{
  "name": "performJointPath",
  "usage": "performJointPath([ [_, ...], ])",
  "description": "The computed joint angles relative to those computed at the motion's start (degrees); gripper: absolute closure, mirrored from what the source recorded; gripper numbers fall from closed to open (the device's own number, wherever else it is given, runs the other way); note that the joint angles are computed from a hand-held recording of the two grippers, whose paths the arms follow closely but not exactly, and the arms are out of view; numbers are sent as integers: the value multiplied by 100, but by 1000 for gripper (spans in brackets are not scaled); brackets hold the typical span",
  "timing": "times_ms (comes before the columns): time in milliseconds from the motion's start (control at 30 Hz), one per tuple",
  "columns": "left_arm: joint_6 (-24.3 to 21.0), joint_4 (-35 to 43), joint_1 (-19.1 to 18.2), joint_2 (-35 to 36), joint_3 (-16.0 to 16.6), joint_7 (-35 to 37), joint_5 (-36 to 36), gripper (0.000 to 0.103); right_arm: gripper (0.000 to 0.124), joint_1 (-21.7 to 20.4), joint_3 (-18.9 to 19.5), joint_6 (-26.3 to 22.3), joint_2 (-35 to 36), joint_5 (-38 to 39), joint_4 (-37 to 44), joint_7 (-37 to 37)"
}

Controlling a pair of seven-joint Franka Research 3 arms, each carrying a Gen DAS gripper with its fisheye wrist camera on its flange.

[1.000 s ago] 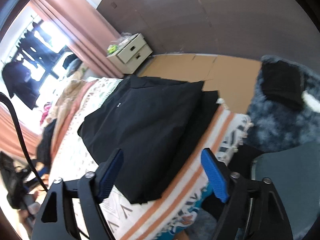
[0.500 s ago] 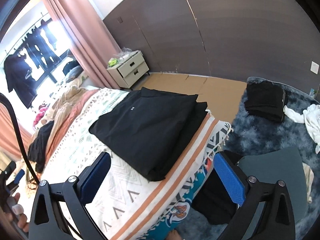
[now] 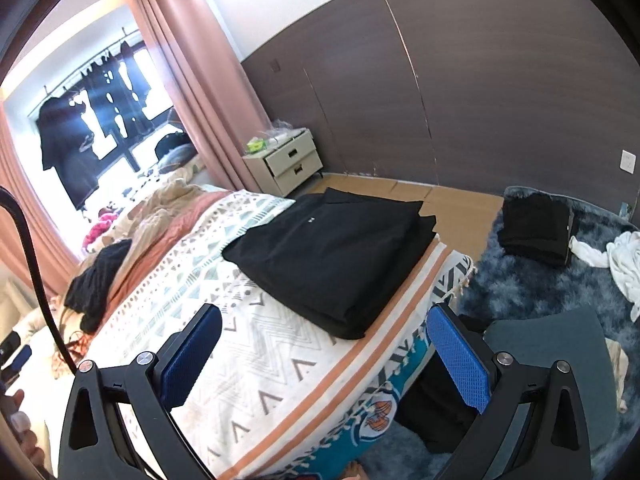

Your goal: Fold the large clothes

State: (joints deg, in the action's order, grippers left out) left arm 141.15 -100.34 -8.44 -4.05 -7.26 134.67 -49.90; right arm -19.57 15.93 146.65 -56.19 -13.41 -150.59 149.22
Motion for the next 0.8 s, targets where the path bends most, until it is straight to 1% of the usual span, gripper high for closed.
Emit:
performJointPath([
  [167, 9, -502, 53, -470, 228, 308, -279, 0, 21, 149, 305, -206, -177, -19, 72, 172],
  [400, 158, -1333, -60, -1171, 645, 720, -555, 0, 21, 474, 697, -456, -267, -149, 208, 423],
  [567, 409, -1975, -160, -1679, 909, 905, -544, 1, 21, 741, 902, -641, -291, -234, 248, 581],
  [700, 488, -2435, -247, -2060, 1167, 970, -482, 0, 21, 989, 1058, -827, -330, -299, 279, 712],
  [800, 661, -2827, -310, -2397, 1342, 1076, -438, 1, 21, 1170, 1151, -945, -369, -347, 301, 796],
])
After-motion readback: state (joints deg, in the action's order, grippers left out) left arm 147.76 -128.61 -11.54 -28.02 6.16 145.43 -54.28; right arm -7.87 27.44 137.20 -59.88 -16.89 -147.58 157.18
